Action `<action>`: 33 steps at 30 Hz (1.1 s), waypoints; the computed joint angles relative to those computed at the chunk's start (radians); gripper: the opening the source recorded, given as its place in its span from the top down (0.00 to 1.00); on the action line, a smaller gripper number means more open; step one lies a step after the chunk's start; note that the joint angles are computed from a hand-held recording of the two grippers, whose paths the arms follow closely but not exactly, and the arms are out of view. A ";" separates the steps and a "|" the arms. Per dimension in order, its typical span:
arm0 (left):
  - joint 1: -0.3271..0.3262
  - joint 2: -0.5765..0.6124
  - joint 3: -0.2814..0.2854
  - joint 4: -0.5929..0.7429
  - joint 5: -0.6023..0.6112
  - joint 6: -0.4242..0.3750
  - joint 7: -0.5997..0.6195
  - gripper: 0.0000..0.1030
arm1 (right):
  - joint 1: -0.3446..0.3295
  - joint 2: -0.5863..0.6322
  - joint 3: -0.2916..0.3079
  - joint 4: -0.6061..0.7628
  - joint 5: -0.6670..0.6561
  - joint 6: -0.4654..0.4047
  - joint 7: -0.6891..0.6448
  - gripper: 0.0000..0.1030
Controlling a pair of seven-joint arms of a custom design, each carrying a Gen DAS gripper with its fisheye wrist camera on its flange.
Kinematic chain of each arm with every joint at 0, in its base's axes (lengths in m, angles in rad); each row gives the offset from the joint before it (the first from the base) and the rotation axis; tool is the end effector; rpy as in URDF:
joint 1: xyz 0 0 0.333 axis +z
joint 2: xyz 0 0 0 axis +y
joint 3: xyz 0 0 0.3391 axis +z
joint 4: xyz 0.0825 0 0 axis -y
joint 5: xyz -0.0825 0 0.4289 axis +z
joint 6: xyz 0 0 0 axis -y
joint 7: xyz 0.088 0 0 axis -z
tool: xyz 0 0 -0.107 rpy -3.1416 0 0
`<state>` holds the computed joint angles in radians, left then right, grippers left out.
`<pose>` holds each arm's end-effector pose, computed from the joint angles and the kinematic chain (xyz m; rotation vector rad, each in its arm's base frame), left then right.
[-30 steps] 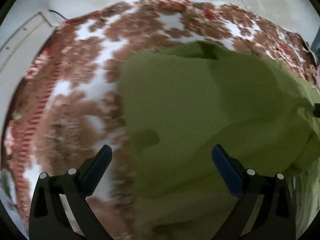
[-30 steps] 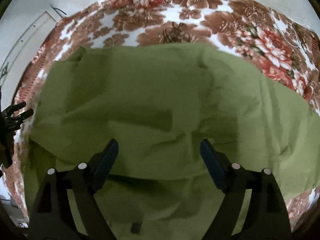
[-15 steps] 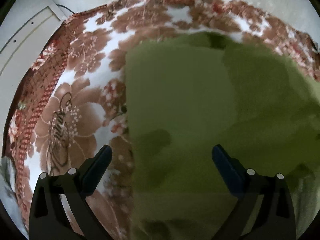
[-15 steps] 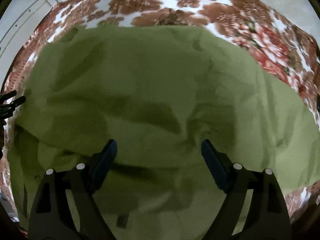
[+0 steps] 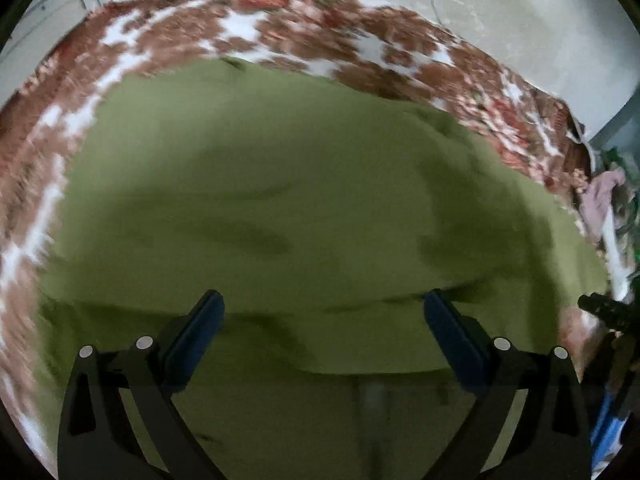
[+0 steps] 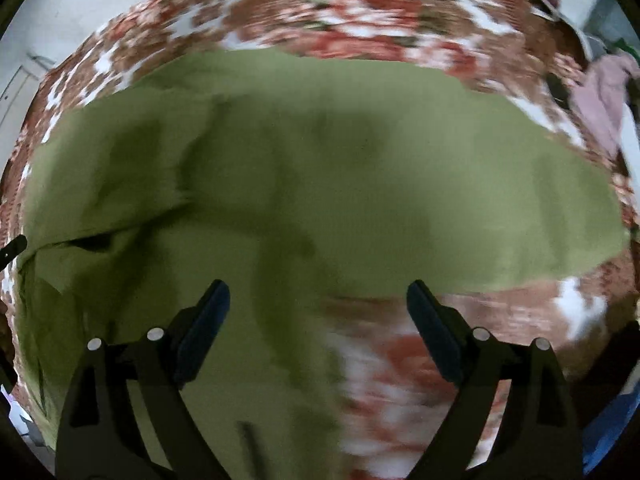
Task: Fold large clothes
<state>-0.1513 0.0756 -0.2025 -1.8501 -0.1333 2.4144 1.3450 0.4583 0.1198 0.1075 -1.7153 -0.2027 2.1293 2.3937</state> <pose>0.6261 -0.2282 0.5411 -2.0240 2.1195 -0.7336 0.5749 0.3507 0.5517 -1.8288 2.1864 -0.2876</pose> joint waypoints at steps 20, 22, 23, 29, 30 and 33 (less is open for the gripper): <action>-0.330 0.294 -0.091 0.326 0.403 -0.089 -0.366 0.05 | -0.462 -0.441 -0.213 -0.616 0.430 0.193 -0.197 0.10; -0.346 0.324 -0.089 0.370 0.408 -0.116 -0.370 0.05 | -0.480 -0.426 -0.234 -0.634 0.521 0.245 -0.242 0.10; -0.355 0.341 -0.088 0.397 0.413 -0.130 -0.370 0.05 | -0.484 -0.414 -0.243 -0.640 0.570 0.276 -0.268 0.10; -0.389 0.404 -0.078 0.500 0.439 -0.161 -0.331 0.05 | -0.471 -0.371 -0.272 -0.682 0.915 0.412 -0.400 0.13; -0.394 0.412 -0.075 0.512 0.444 -0.163 -0.321 0.05 | -0.472 -0.365 -0.270 -0.685 0.941 0.426 -0.416 0.15; -0.389 0.425 -0.077 0.521 0.433 -0.156 -0.276 0.05 | -0.483 -0.353 -0.262 -0.686 0.970 0.456 -0.450 0.42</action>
